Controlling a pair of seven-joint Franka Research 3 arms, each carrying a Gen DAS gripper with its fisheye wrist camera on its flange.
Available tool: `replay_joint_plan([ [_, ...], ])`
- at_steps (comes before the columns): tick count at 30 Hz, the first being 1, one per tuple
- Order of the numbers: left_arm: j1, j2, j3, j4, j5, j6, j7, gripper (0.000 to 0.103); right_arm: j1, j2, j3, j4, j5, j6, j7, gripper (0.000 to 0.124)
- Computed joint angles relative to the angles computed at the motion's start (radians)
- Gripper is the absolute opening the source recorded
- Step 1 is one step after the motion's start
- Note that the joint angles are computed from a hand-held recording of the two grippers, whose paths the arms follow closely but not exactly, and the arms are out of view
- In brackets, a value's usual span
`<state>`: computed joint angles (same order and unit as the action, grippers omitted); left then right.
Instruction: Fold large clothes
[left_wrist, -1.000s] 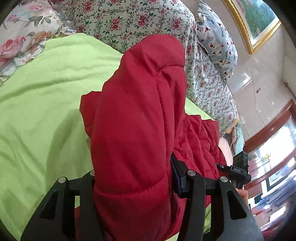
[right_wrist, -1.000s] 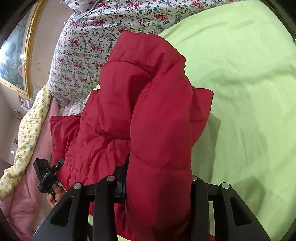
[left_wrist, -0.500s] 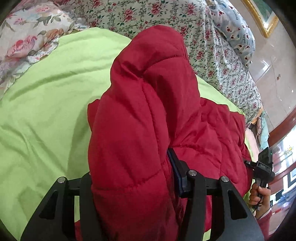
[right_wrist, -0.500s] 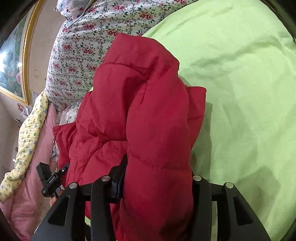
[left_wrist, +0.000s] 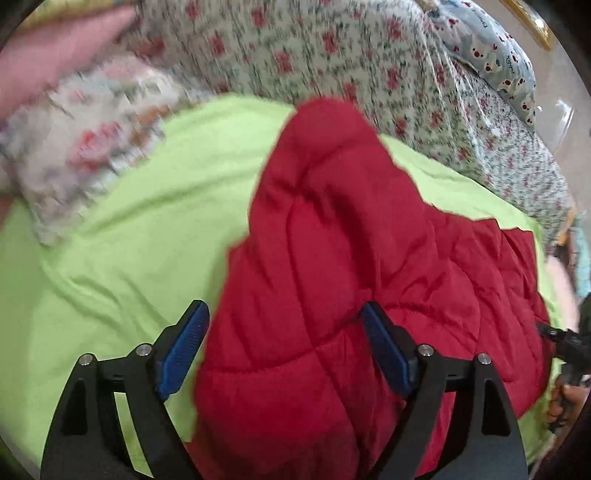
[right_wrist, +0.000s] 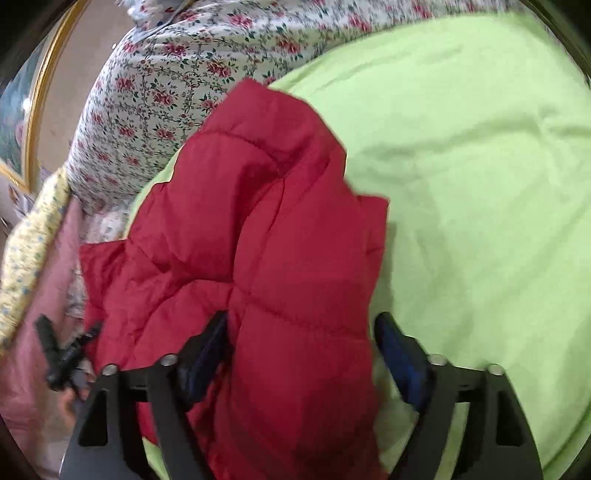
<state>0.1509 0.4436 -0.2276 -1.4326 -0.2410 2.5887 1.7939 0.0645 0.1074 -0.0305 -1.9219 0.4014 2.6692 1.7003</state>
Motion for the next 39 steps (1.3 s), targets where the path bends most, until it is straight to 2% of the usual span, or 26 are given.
replay_joint_plan([
  [2, -0.040, -0.036, 0.050, -0.052, 0.074, 0.104, -0.072, 0.086, 0.011, -0.011, -0.011, -0.008, -0.074, 0.017, 0.055, 0.086],
  [3, -0.032, -0.044, 0.045, -0.063, 0.076, 0.129, -0.075, 0.086, 0.021, -0.017, -0.021, -0.013, -0.148, 0.031, 0.114, 0.086],
  [4, -0.005, -0.049, 0.016, -0.066, 0.043, 0.142, -0.048, 0.087, 0.025, -0.021, -0.026, -0.017, -0.199, 0.044, 0.152, 0.087],
  [6, 0.042, -0.034, -0.038, -0.037, -0.028, 0.103, 0.028, 0.088, 0.035, -0.024, -0.038, -0.019, -0.322, 0.078, 0.243, 0.091],
  [10, 0.016, 0.011, -0.023, 0.033, -0.008, 0.029, 0.034, 0.088, 0.041, 0.015, -0.045, 0.045, -0.436, 0.062, 0.319, 0.094],
  [13, -0.002, 0.050, -0.031, 0.088, -0.005, -0.016, 0.048, 0.088, 0.044, 0.074, -0.043, 0.124, -0.450, 0.040, 0.303, 0.095],
  [15, -0.036, 0.059, -0.015, 0.099, 0.043, -0.035, 0.049, 0.088, 0.051, 0.121, -0.043, 0.189, -0.454, 0.002, 0.284, 0.095],
  [16, -0.048, 0.064, -0.010, 0.105, 0.063, -0.042, 0.052, 0.086, 0.050, 0.142, -0.038, 0.214, -0.440, -0.012, 0.262, 0.095],
  [18, -0.074, 0.079, 0.004, 0.117, 0.107, -0.059, 0.051, 0.062, 0.044, 0.183, -0.025, 0.260, -0.396, -0.038, 0.208, 0.096],
  [19, -0.078, 0.077, 0.006, 0.110, 0.118, -0.058, 0.050, 0.056, 0.049, 0.192, -0.028, 0.269, -0.394, -0.045, 0.198, 0.094],
  [20, -0.077, 0.074, 0.006, 0.102, 0.122, -0.050, 0.053, 0.045, 0.062, 0.201, -0.038, 0.276, -0.410, -0.046, 0.201, 0.088],
  [21, -0.068, 0.068, -0.004, 0.095, 0.110, -0.049, 0.063, 0.035, 0.079, 0.203, -0.052, 0.273, -0.440, -0.041, 0.215, 0.071],
  [22, -0.054, 0.065, -0.020, 0.092, 0.086, -0.053, 0.082, 0.030, 0.098, 0.199, -0.069, 0.266, -0.476, -0.040, 0.242, 0.060],
  [23, -0.038, 0.062, -0.037, 0.092, 0.056, -0.062, 0.102, 0.023, 0.110, 0.193, -0.081, 0.255, -0.502, -0.032, 0.265, 0.043],
  [24, -0.027, 0.058, -0.050, 0.093, 0.030, -0.068, 0.121, 0.020, 0.114, 0.178, -0.086, 0.231, -0.515, -0.007, 0.281, 0.036],
  [25, -0.023, 0.055, -0.056, 0.091, 0.012, -0.069, 0.134, 0.019, 0.110, 0.168, -0.082, 0.216, -0.510, 0.013, 0.281, 0.022],
  [26, -0.019, 0.055, -0.062, 0.097, -0.009, -0.074, 0.148, 0.018, 0.107, 0.155, -0.079, 0.197, -0.506, 0.035, 0.283, 0.017],
  [30, 0.005, 0.068, -0.092, 0.152, -0.110, -0.108, 0.203, 0.016, 0.123, 0.103, -0.098, 0.146, -0.579, 0.110, 0.349, 0.011],
  [33, 0.023, 0.115, -0.114, 0.252, -0.195, -0.162, 0.224, 0.015, 0.112, 0.078, -0.099, 0.128, -0.581, 0.178, 0.392, 0.010],
  [36, -0.007, 0.172, -0.088, 0.344, -0.188, -0.194, 0.181, 0.015, 0.118, 0.093, -0.114, 0.162, -0.633, 0.164, 0.447, 0.010],
  [39, -0.043, 0.298, -0.059, 0.524, -0.142, -0.298, 0.071, 0.015, 0.101, 0.147, -0.103, 0.223, -0.601, 0.119, 0.445, 0.010],
])
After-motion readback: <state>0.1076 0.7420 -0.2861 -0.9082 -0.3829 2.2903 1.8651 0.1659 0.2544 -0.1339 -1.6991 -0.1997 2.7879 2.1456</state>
